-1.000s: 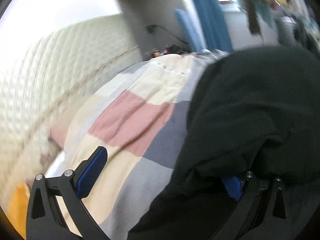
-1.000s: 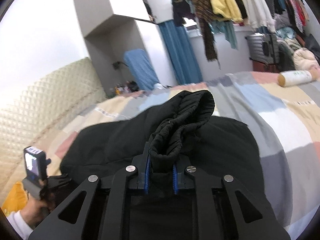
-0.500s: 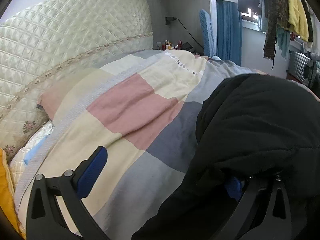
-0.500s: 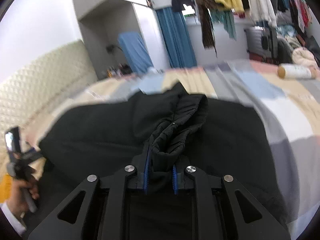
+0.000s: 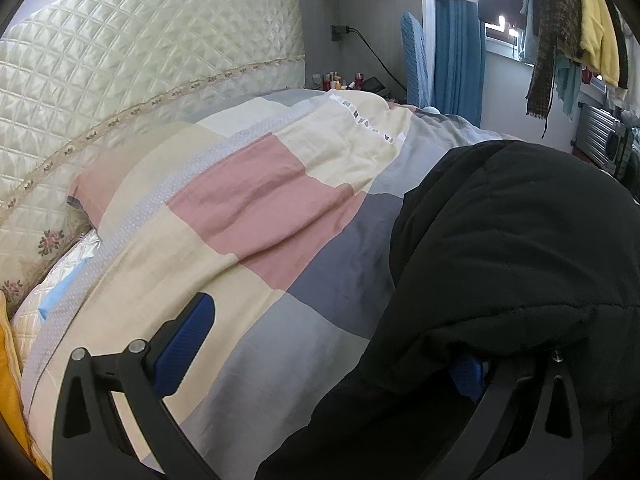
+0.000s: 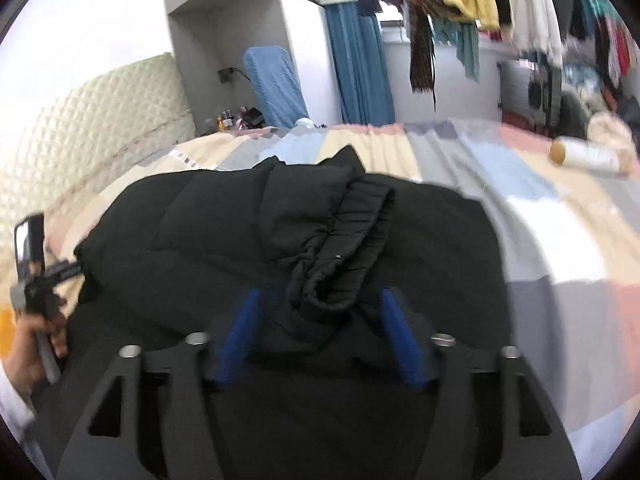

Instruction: Fold large clothes

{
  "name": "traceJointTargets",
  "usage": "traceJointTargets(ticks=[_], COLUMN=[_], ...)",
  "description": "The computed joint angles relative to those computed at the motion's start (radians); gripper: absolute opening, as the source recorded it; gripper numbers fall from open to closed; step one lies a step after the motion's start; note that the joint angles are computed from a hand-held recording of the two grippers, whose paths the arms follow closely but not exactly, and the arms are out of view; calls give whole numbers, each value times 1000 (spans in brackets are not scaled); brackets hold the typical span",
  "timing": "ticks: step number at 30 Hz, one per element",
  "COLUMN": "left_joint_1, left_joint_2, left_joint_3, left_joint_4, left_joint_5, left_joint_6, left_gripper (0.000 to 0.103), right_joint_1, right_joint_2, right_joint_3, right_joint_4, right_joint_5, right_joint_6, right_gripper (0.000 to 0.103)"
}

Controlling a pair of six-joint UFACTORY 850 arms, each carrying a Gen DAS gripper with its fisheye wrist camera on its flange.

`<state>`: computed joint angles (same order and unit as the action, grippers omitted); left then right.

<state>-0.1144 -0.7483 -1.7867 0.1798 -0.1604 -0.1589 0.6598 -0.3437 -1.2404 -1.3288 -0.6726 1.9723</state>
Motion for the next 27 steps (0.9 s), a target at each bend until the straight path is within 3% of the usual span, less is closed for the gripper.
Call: traceJointTargets(ticks=[5, 12, 16, 21, 27], left_joint_1=[1, 3, 3, 4, 8], left_joint_2=[-1, -4, -4, -7, -13], left_joint_3=[-3, -8, -9, -12, -16], left_joint_4=[-62, -105, -113, -140, -274], left_joint_5=[-14, -27, -28, -27, -25], left_joint_6=[56, 95, 101, 127, 260], left_gripper=[103, 103, 103, 103, 103], right_joint_1=[-11, -80, -92, -91, -99], right_joint_2=[12, -29, -31, 27, 30], right_joint_3=[40, 64, 66, 124, 132], right_joint_4=[145, 286, 237, 79, 54], right_joint_5=[-107, -93, -87, -93, -122], right_joint_6=[-119, -194, -122, 111, 166], right_gripper=[73, 73, 73, 73, 73])
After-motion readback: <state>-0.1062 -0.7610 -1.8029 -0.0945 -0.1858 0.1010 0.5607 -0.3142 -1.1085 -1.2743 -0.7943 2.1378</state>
